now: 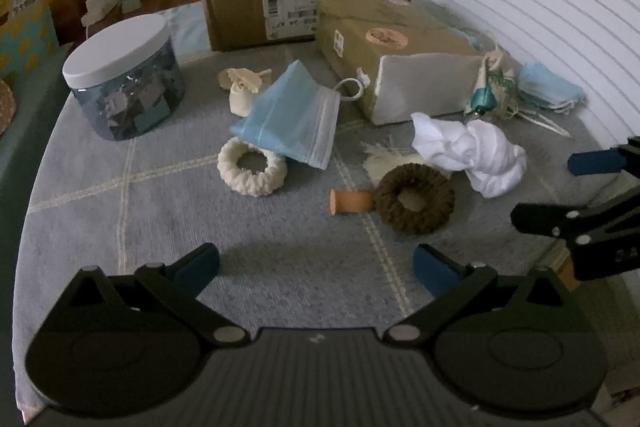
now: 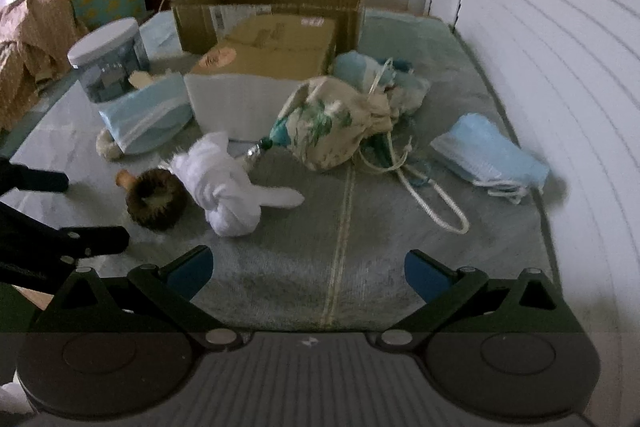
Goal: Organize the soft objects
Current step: 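Move the right tool toward the white knotted cloth while the left tool approaches the brown knitted ring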
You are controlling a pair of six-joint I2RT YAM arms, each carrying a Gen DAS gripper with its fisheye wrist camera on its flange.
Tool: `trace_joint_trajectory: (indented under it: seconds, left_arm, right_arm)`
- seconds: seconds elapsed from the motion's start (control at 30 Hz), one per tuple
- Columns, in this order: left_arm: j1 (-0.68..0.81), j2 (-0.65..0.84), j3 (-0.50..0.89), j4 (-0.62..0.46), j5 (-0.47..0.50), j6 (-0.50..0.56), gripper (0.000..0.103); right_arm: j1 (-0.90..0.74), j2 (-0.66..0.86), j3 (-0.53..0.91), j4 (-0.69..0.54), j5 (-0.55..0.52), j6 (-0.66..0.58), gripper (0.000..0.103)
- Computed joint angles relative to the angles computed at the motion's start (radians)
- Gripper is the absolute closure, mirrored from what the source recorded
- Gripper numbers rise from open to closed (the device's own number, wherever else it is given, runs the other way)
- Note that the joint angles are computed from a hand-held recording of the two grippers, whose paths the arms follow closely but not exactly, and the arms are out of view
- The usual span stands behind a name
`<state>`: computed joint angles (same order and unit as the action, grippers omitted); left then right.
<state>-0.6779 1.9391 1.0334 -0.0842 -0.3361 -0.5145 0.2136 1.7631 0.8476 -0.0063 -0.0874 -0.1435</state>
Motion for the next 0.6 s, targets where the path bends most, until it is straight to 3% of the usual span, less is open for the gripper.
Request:
trace_joint_trajectory:
  seconds: [0.13, 0.37, 0.6]
  left_arm:
    - [0.003, 0.004, -0.002, 0.011, 0.001, 0.015, 0.001]
    - [0.013, 0.009, 0.018, -0.016, 0.018, 0.027, 0.000]
    - [0.016, 0.007, -0.003, 0.018, 0.018, 0.040, 0.000]
  right_arm:
    - [0.023, 0.019, -0.013, 0.033, 0.044, -0.046, 0.000]
    - [-0.008, 0.007, -0.067, 0.109, -0.011, -0.072, 0.000]
    - [-0.036, 0.003, -0.175, 0.301, -0.067, -0.101, 0.000]
